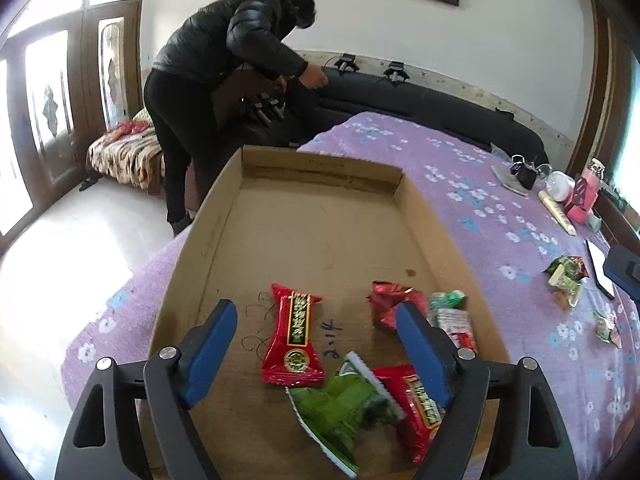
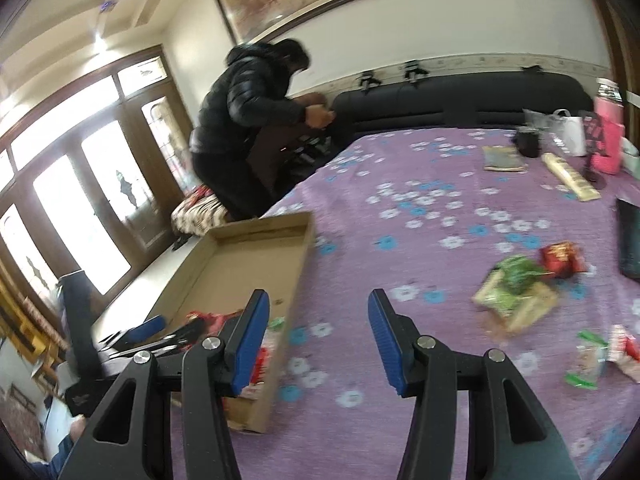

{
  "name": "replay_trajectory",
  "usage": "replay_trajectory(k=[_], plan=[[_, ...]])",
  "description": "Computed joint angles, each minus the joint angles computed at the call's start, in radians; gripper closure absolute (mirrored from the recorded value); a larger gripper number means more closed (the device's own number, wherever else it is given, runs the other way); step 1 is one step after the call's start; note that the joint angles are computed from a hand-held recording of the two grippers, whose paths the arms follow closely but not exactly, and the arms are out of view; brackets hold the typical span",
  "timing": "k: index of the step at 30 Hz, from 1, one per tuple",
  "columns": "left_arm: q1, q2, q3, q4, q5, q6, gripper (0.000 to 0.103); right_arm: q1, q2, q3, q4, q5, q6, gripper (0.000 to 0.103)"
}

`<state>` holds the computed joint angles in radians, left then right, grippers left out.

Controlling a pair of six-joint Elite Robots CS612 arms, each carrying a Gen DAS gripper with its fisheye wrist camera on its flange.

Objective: Organize snacks
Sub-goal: 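Move both open tools back over the remaining snacks on the table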

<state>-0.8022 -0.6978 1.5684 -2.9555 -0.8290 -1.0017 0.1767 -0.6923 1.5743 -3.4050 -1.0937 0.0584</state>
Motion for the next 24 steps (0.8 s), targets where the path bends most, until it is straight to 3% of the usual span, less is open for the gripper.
replay_trajectory(k=[5, 9, 15, 20, 24], plan=[[-0.015, -0.007, -0.015, -0.015, 0.010, 0.065, 0.017, -0.039, -0.006, 0.004, 0.010, -0.048, 0.037, 0.052], [-0.019, 0.001, -0.055, -0.012, -0.037, 0.122, 0.017, -0.075, -0.004, 0.005, -0.011, -0.065, 0.106, 0.052], [-0.015, 0.034, -0.164, 0.056, -0.156, 0.184, 0.017, -0.115, 0.016, -0.004, -0.009, -0.094, 0.220, 0.052], [-0.006, 0.093, -0.317, 0.132, -0.289, 0.248, 0.017, -0.135, 0.015, -0.001, 0.003, -0.094, 0.301, 0.052], [-0.004, 0.146, -0.436, 0.210, -0.351, 0.290, 0.017, -0.142, 0.016, -0.003, 0.021, -0.100, 0.341, 0.052]])
